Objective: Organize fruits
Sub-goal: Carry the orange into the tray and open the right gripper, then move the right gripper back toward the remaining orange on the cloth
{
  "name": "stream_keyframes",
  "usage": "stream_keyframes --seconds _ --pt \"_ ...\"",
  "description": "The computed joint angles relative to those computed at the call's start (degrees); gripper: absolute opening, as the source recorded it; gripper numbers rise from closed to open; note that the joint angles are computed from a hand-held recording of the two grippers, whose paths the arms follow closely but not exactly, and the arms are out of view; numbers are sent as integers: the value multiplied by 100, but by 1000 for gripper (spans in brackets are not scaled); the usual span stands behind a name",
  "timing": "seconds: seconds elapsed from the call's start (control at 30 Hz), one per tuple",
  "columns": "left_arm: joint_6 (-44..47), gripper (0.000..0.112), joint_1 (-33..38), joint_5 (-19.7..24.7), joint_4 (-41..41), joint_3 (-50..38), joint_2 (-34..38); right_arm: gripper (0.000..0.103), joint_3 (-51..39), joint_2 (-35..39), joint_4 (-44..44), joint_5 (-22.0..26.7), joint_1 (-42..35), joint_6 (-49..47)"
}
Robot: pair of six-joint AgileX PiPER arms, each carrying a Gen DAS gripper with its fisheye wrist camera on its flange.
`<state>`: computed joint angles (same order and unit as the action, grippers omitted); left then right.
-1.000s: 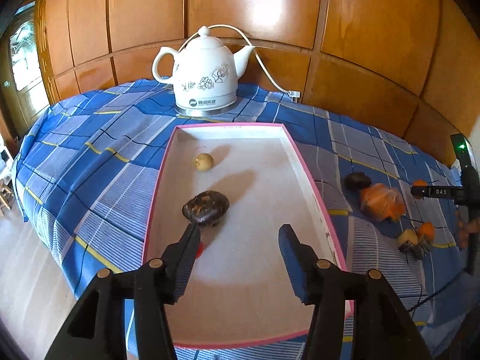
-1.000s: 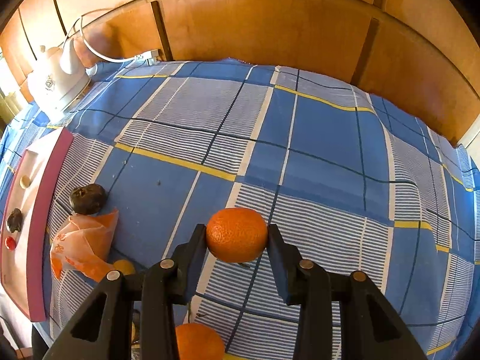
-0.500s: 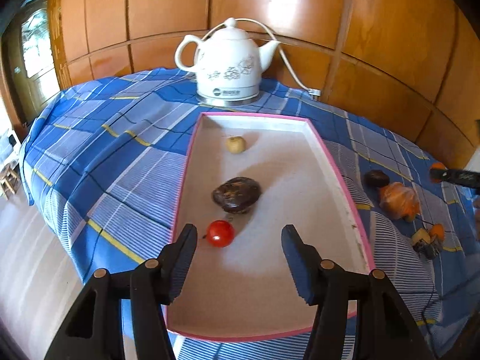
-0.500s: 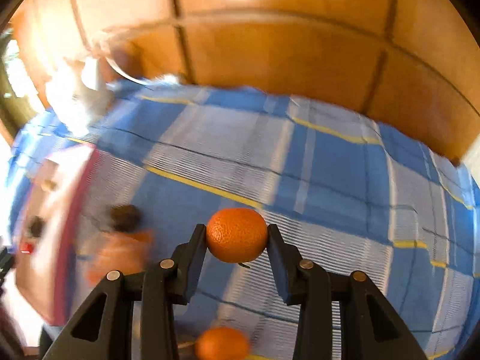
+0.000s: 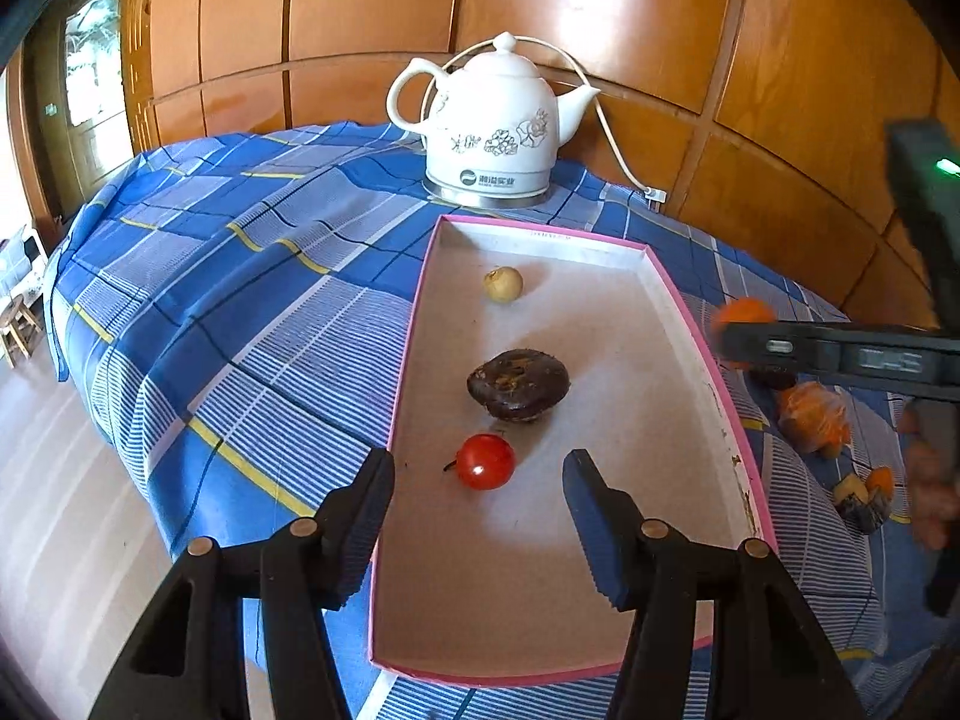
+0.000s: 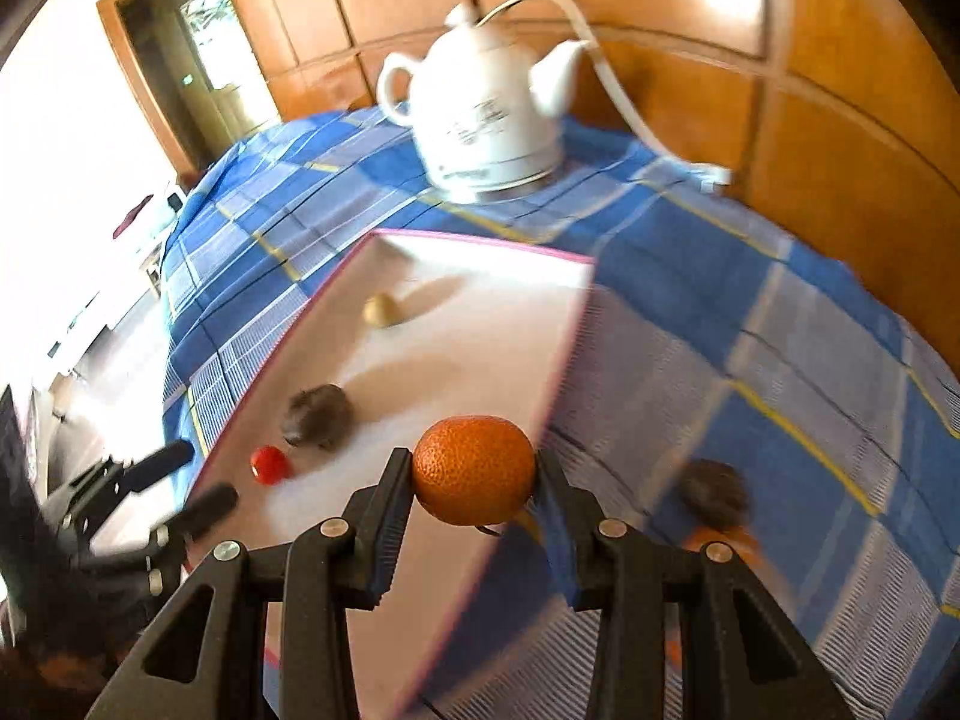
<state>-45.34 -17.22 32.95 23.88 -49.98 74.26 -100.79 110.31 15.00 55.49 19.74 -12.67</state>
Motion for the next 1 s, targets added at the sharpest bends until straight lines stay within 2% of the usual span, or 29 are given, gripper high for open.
stream_keyframes --seconds 0.13,0.23,0.3,0.4,0.73,1.0 --pt "68 59 57 -46 -69 15 -12 41 -906 788 -224 231 297 555" --pt "92 59 72 -55 -97 8 -8 41 -1357 1149 -467 371 400 933" --pt "52 59 65 -58 -68 5 5 41 -1321 1140 -448 302 357 994" --pt "89 59 70 -48 -127 -7 24 43 -1114 977 -307 156 262 980" --pt "-15 59 -136 14 21 -36 1 43 819 -402 -7 -653 -53 752" --pt "-145 59 -325 78 186 -58 -31 43 1909 -1310 -74 -950 -284 458"
